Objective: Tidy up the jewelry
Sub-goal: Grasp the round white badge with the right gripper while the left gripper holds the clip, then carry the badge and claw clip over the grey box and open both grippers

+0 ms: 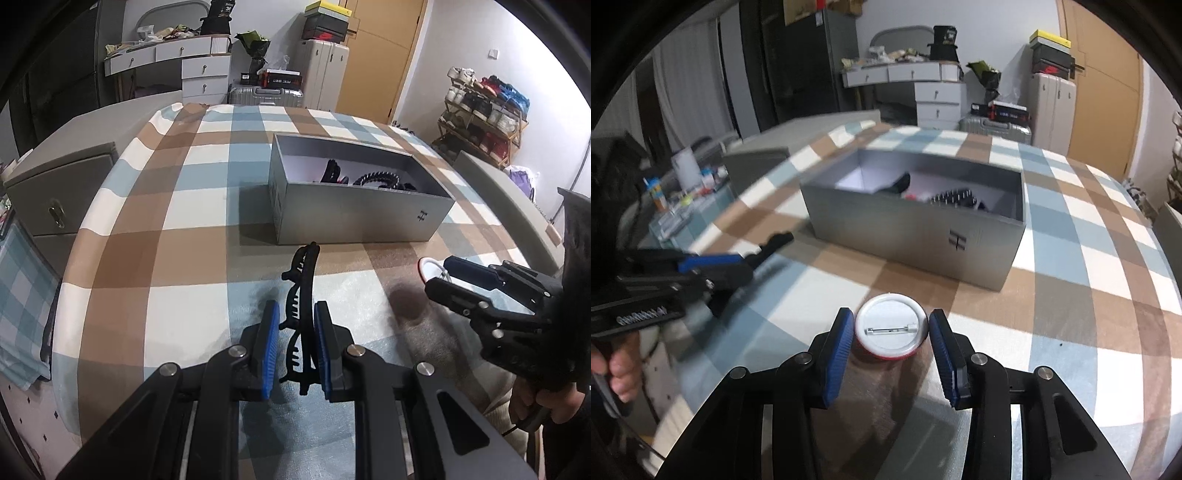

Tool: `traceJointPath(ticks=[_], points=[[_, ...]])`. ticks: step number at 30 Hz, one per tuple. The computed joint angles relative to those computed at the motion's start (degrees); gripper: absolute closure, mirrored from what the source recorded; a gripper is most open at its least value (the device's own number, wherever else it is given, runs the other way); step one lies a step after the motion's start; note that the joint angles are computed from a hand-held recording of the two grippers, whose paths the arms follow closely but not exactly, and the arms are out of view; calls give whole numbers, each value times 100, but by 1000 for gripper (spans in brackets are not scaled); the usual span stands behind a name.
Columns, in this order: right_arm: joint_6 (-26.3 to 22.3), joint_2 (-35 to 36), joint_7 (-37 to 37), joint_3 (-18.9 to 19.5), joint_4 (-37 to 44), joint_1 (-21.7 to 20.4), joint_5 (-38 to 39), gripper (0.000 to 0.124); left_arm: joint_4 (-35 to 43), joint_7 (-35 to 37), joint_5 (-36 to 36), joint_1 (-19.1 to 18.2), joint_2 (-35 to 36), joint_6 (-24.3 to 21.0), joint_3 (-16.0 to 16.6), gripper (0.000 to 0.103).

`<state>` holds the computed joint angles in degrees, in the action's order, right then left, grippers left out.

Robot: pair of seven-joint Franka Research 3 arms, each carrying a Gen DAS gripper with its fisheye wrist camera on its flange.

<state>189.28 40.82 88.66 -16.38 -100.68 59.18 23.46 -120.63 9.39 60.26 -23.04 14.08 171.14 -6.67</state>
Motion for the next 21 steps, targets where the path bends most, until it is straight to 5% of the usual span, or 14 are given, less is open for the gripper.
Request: traceJointPath(ticks=[9, 21], points=[[916, -314, -401, 1253, -142, -1044, 87, 83, 105, 99, -80, 31, -49, 204, 32, 89], [1263, -155, -391, 2988, 226, -2757, -656, 83, 911, -244, 397, -184, 302, 472, 341, 89]])
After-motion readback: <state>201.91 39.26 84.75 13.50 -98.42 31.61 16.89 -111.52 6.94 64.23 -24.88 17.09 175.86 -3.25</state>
